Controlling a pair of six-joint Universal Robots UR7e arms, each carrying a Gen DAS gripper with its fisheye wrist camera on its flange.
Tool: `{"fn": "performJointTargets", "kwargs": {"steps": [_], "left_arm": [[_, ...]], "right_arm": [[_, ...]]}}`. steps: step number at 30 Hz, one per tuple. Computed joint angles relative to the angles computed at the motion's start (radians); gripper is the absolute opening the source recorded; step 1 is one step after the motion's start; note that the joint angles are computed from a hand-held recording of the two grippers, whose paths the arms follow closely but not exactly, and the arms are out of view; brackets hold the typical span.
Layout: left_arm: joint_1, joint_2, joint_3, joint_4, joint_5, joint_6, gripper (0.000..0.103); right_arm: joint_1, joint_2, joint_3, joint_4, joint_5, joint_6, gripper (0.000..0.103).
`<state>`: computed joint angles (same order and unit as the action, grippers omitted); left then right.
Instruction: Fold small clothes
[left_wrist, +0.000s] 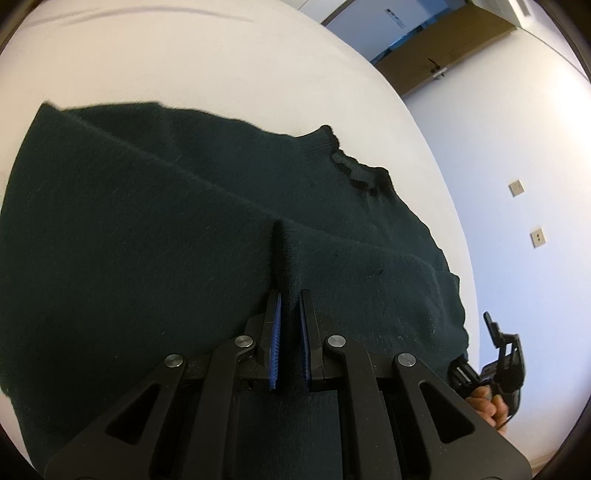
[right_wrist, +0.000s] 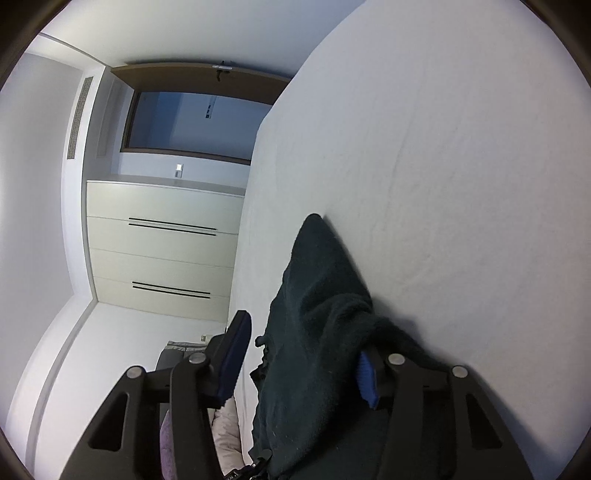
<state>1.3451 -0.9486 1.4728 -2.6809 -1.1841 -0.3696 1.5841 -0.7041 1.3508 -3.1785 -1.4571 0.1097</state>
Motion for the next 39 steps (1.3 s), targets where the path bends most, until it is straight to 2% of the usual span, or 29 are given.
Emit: {"fn": "performJointTargets", "kwargs": {"steps": [5,9,10,12,14,15,17,19,23,25,27,29,30,31,33,34,36,37,39], "left_arm": [[0.009,-0.007,-0.004,0.024,-0.03,-0.041,0.008],[-0.007,-0.012,0.005,0.041,0.012,-0.016,0.008],[-0.015,-0.015,0.007,0.053,0.034,-0.009,0.008],[-0.041,-0.022,0.014,0.074,0.112,-0.003,0.008],[-0.077,-0.025,0.03,0.028,0.208,0.034,0.008],[-0.088,-0.022,0.031,-0.009,0.22,0.063,0.008],[-0.104,0.008,-0.004,-0.05,0.201,0.14,0.008],[-0.103,0.041,-0.042,-0.063,0.158,0.192,0.008],[-0.089,0.137,-0.155,0.028,0.171,0.202,0.008],[-0.074,0.17,-0.189,0.089,0.206,0.182,0.008],[-0.055,0.167,-0.149,0.007,0.165,0.238,0.008],[-0.044,0.165,-0.134,-0.035,0.136,0.289,0.008],[-0.038,0.163,-0.13,-0.043,0.117,0.293,0.008],[-0.034,0.159,-0.124,-0.053,0.096,0.286,0.008],[-0.016,0.162,-0.124,-0.078,0.042,0.277,0.008],[-0.006,0.162,-0.119,-0.1,0.015,0.278,0.008],[0.011,0.162,-0.108,-0.139,-0.031,0.282,0.008],[0.013,0.163,-0.108,-0.146,-0.037,0.281,0.008],[0.007,0.17,-0.108,-0.155,-0.018,0.295,0.008]], "right_arm": [[0.01,-0.01,0.0,0.042,-0.028,0.0,0.056],[0.028,-0.087,0.104,0.035,-0.083,0.012,0.072],[0.035,-0.109,0.139,-0.002,-0.111,0.023,0.076],[0.04,-0.151,0.199,-0.074,-0.129,0.034,0.076],[0.045,-0.177,0.23,-0.123,-0.128,0.031,0.076],[0.048,-0.18,0.228,-0.127,-0.124,0.02,0.076],[0.062,-0.168,0.185,-0.071,-0.103,-0.029,0.076],[0.076,-0.128,0.105,0.034,-0.067,-0.083,0.076],[0.097,-0.026,-0.066,0.248,-0.008,-0.158,0.076],[0.092,0.038,-0.162,0.343,0.031,-0.186,0.076],[0.088,0.079,-0.219,0.355,-0.034,-0.169,0.076],[0.071,0.1,-0.248,0.338,-0.12,-0.123,0.068],[0.057,0.092,-0.229,0.304,-0.127,-0.083,0.048],[0.04,0.08,-0.213,0.296,-0.092,-0.063,0.037],[0.014,0.037,-0.143,0.217,-0.047,-0.036,0.036],[0.015,0.019,-0.114,0.166,-0.071,-0.033,0.046],[0.031,-0.009,-0.067,0.032,-0.182,-0.038,0.059],[0.032,-0.027,-0.054,0.012,-0.185,-0.027,0.066],[0.031,-0.048,-0.063,0.069,-0.123,-0.03,0.067]]}}
